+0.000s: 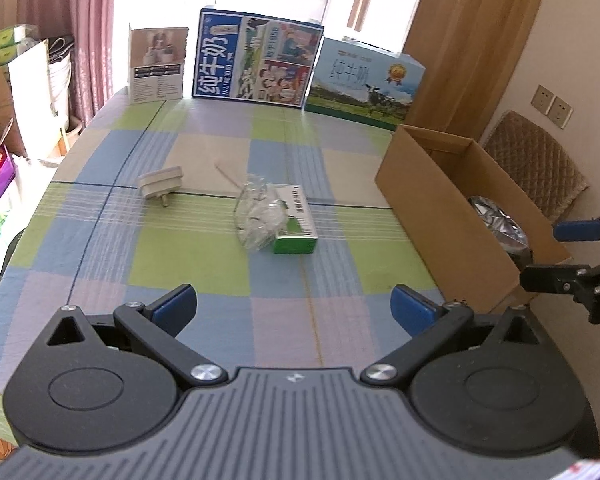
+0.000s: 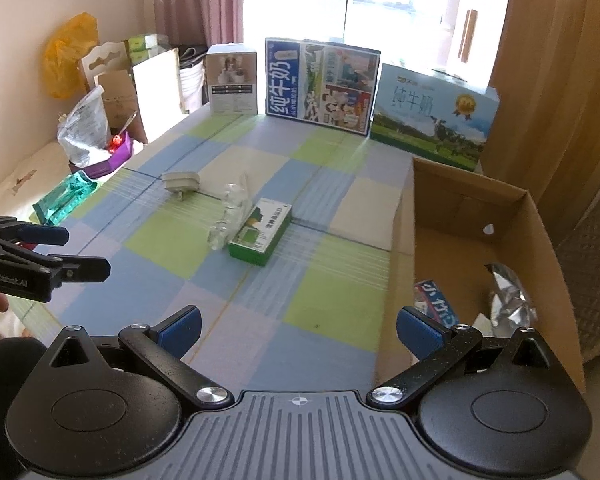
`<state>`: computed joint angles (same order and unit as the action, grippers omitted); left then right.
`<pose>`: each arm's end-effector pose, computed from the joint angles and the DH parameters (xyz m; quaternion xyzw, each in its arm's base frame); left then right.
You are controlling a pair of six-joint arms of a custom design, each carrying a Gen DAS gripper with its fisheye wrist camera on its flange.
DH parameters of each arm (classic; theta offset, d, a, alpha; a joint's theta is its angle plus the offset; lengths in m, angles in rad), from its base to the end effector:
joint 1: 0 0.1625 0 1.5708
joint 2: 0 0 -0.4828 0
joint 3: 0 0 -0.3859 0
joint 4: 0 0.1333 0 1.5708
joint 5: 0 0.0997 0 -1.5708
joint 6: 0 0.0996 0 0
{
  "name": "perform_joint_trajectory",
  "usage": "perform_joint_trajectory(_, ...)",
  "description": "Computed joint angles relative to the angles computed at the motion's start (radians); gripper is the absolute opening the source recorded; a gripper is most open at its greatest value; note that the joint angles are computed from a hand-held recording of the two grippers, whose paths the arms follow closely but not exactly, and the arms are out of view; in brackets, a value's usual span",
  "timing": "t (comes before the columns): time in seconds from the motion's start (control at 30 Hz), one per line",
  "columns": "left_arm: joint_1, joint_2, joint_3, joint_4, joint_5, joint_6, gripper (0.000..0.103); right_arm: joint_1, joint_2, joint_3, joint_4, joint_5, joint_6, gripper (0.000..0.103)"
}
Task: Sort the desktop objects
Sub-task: 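Withdraw both tools from the cardboard box back over the table, then move the right tool to the green spray box and close on it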
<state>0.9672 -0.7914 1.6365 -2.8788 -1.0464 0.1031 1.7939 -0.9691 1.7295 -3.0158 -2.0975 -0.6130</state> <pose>-0.2597 -0.6993 0.1846 0.2695 0.9026 -0.2771 0.1896 0.2326 -0.6492 0.2909 0.2894 -0.8667 0.2704 0.3034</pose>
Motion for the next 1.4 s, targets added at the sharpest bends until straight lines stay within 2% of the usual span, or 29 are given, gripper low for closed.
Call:
perform_joint_trajectory(0.27,0.028,0.005,-0.021,0.012,-0.011,-0.003,0.101,-0.003,0.039,-0.027,0.019,0.022,0.005,0.101)
perform_joint_trajectory(0.57,0.06,0.047,-0.087,0.069,0.029,0.099,0.101,-0.023,0.115,-0.077,0.018,0.037,0.018,0.101)
perform_joint_trajectory(0.73,0.092,0.083,-0.149,0.102,0.011,0.086,0.101,-0.043,0.169,-0.117,-0.007,0.05,0.027,0.101)
perform_joint_trajectory(0.97,0.126,0.167,-0.265,0.119,-0.01,0.073,0.101,-0.071,0.266,-0.183,-0.108,0.063,-0.044,0.101)
perform_joint_trajectory(1.1,0.143,0.227,-0.345,0.133,-0.018,0.082,0.101,-0.094,0.318,-0.236,-0.1,0.08,-0.015,0.1)
perform_joint_trajectory(1.33,0.17,0.328,-0.489,0.158,-0.028,0.082,0.101,-0.119,0.39,-0.308,-0.112,0.112,-0.015,0.078)
perform_joint_trajectory(1.4,0.175,0.347,-0.518,0.161,-0.029,0.09,0.101,-0.125,0.405,-0.328,-0.104,0.128,-0.022,0.076)
